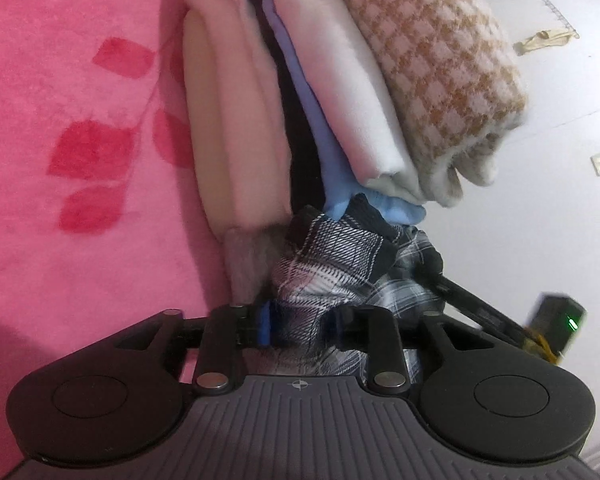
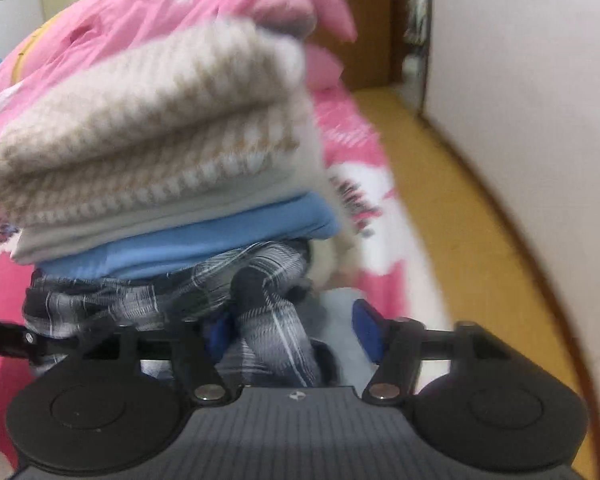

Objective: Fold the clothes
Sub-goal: 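Lower the plaid bundle beside the folded clothes stack with both grippers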

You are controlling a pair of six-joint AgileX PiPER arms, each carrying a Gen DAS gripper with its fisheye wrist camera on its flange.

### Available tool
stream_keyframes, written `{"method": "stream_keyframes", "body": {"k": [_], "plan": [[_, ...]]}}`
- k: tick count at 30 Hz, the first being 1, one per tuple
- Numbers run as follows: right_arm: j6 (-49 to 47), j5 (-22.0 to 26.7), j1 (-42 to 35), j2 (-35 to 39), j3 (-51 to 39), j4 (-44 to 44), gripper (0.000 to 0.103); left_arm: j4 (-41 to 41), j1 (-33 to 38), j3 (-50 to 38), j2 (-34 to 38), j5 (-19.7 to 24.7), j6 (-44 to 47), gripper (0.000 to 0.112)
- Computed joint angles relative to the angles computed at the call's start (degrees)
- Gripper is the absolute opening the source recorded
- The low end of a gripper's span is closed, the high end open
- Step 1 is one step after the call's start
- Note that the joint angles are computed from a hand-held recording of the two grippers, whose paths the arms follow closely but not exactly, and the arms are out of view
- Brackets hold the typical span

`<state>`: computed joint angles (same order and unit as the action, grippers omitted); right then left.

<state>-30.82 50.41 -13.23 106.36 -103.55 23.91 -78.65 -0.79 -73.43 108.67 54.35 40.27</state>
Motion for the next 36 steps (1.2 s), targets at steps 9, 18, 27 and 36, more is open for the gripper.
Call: {"method": "stream_keyframes", "body": {"k": [9, 18, 27, 36], "plan": [[-6.75, -12.42, -17.52, -35.5, 40.74, 25.85, 0.091, 14.23, 4.66, -2.28, -6.25, 6.93, -8.35, 0.049], [-12.28, -6.2, -27.69, -45.69, 67.31, 49.1, 0.093, 23.71, 0.64, -1.14, -12.49, 0.66, -9.12, 0.05], [-7.67, -27.54, -9.85, -43.93, 68.56, 48.95, 0.051, 18.27, -4.77, 6.63, -19.25, -11.57, 11.64, 0.049], [-20.42, -33.28, -7.78, -44.03, 70.54, 62.14, 0.016, 14.51, -7.37, 8.54, -18.58, -13.66, 19.08, 0.048]]}}
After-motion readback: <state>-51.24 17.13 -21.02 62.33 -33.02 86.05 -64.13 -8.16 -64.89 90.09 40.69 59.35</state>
